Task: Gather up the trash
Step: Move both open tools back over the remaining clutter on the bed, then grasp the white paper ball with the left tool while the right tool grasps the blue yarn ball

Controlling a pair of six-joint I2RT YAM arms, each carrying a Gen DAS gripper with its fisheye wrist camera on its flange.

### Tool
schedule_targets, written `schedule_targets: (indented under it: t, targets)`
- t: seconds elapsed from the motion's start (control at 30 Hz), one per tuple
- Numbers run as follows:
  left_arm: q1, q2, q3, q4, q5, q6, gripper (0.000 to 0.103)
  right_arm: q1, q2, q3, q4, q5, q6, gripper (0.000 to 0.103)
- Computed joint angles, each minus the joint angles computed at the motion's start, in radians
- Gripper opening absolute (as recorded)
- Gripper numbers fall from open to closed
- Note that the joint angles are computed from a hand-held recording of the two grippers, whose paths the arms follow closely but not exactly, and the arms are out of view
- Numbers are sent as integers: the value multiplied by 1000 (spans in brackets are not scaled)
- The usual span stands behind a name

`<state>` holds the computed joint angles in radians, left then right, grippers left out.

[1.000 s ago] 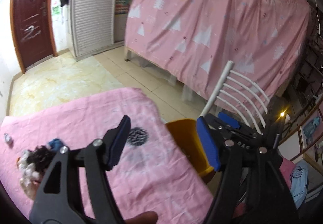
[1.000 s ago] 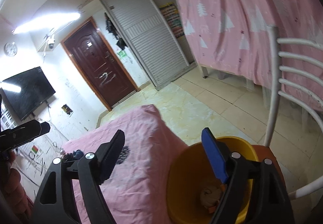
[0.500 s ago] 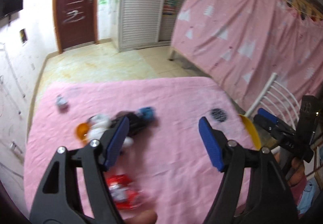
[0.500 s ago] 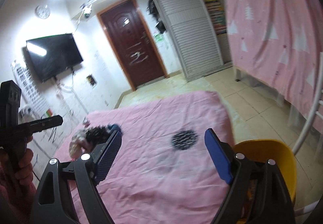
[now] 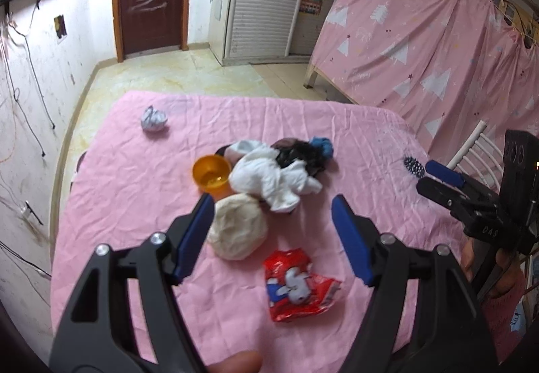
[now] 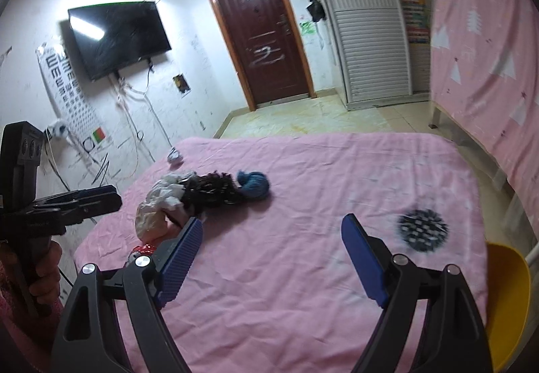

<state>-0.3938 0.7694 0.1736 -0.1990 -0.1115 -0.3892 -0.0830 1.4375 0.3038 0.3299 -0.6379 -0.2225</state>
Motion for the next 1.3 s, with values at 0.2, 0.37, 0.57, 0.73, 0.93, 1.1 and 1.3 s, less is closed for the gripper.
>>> schedule_targets:
  t: [0.2, 0.37, 0.57, 0.73, 0.93, 1.1, 1.3]
  targets:
    - [114, 76, -37, 88, 116, 94, 69, 127, 62, 59, 30, 110, 66, 78]
    - [158, 252, -46, 236, 155, 157, 69, 210, 165, 154, 35, 199, 109, 78]
    - [216, 414, -29, 363, 210, 218, 69, 271, 261, 247, 33, 274, 146, 78]
    - [226, 491, -14, 415, 210, 248, 54, 307, 362, 349, -8, 368, 150, 61]
    - [289, 536, -7, 451, 267, 277, 46, 332, 451, 435, -66, 372, 122, 57]
    - [282, 553, -14, 485, 262, 275, 45, 371, 489, 480, -107, 394, 106, 45]
    - [275, 523, -17, 466, 251, 265, 45, 391, 506, 510, -152, 348, 88, 21]
